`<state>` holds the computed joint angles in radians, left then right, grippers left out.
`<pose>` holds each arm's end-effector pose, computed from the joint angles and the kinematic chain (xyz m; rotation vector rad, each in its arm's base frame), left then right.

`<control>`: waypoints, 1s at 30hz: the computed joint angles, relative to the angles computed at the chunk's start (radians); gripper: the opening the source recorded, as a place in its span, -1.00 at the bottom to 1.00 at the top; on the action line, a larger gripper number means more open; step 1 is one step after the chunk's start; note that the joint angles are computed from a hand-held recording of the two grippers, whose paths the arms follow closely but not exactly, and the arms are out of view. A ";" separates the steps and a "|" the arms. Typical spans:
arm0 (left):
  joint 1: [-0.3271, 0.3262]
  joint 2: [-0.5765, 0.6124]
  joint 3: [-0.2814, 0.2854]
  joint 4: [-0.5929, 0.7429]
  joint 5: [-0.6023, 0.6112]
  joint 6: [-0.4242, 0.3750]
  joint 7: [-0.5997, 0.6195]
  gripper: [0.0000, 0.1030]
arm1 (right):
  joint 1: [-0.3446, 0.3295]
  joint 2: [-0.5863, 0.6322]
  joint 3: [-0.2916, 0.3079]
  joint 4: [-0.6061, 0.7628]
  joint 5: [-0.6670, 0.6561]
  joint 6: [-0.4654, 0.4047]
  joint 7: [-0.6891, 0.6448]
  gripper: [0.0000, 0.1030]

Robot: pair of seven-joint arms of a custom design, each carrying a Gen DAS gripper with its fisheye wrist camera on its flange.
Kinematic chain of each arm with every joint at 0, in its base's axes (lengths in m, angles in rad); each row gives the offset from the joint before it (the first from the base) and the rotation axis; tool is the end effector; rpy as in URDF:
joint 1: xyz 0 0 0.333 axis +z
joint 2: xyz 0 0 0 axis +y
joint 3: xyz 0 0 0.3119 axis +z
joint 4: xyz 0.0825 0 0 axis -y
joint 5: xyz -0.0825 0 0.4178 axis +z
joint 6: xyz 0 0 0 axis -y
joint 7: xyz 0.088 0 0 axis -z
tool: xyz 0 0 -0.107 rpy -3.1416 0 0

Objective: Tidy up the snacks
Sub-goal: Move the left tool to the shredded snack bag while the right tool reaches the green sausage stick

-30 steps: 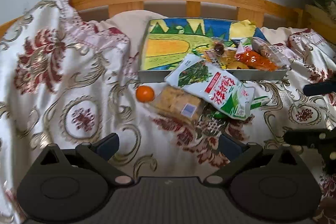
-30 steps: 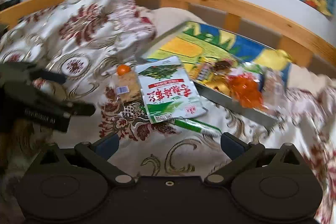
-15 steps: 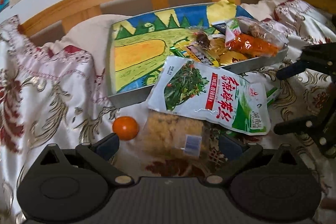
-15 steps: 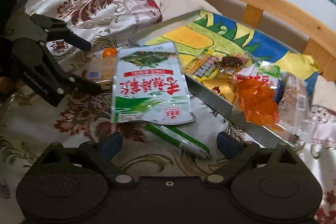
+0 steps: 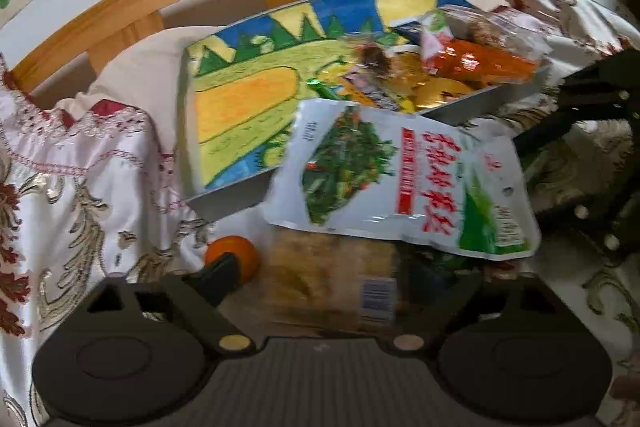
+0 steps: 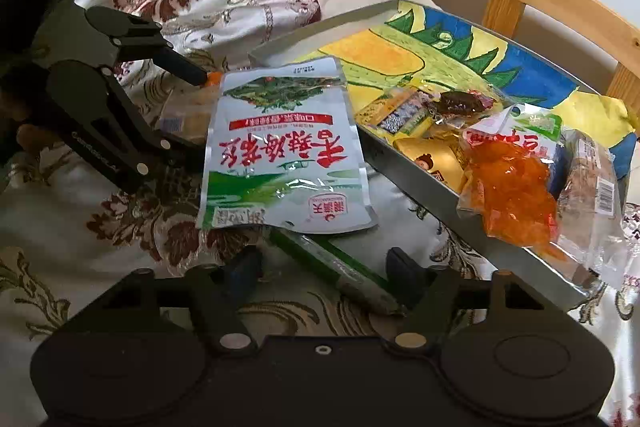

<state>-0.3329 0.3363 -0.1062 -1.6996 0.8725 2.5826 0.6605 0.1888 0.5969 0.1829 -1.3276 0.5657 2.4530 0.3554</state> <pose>0.6484 -0.3109 0.4369 -1.5853 1.8245 -0.5641 0.7512 0.2551 0.4349 -2.3702 0.4689 -0.3568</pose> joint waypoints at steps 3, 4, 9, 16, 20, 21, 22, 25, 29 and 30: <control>0.008 0.003 -0.019 0.010 -0.062 -0.019 0.049 0.50 | 0.015 -0.010 -0.024 0.003 -0.042 -0.017 0.034 -0.07; 0.011 0.001 -0.024 0.011 -0.085 -0.026 0.060 0.46 | 0.018 -0.018 -0.028 -0.005 -0.053 -0.011 0.039 -0.16; 0.021 -0.026 -0.030 -0.016 -0.171 -0.021 0.026 0.38 | 0.018 -0.066 -0.037 -0.053 -0.081 -0.035 0.064 -0.29; 0.018 -0.070 -0.055 -0.057 -0.225 -0.061 0.001 0.36 | 0.007 -0.160 -0.039 -0.139 -0.064 -0.099 0.092 -0.34; 0.017 -0.095 -0.067 -0.079 -0.246 -0.083 0.001 0.37 | 0.006 -0.216 -0.040 -0.198 -0.042 -0.142 0.045 -0.42; 0.016 -0.098 -0.067 -0.082 -0.240 -0.085 -0.003 0.38 | 0.013 -0.234 -0.041 -0.231 -0.045 -0.107 0.019 -0.37; 0.014 -0.100 -0.066 -0.085 -0.232 -0.083 -0.009 0.40 | 0.017 -0.248 -0.039 -0.258 -0.038 -0.073 -0.013 -0.30; 0.016 -0.098 -0.064 -0.088 -0.212 -0.062 -0.018 0.56 | 0.013 -0.253 -0.030 -0.275 0.018 -0.031 -0.070 0.06; 0.019 -0.081 -0.054 -0.079 -0.173 -0.026 -0.015 0.65 | 0.008 -0.227 -0.024 -0.252 0.063 -0.003 -0.136 0.26; 0.021 -0.075 -0.053 -0.077 -0.168 -0.012 -0.009 0.66 | 0.009 -0.216 -0.025 -0.242 0.058 -0.001 -0.153 0.33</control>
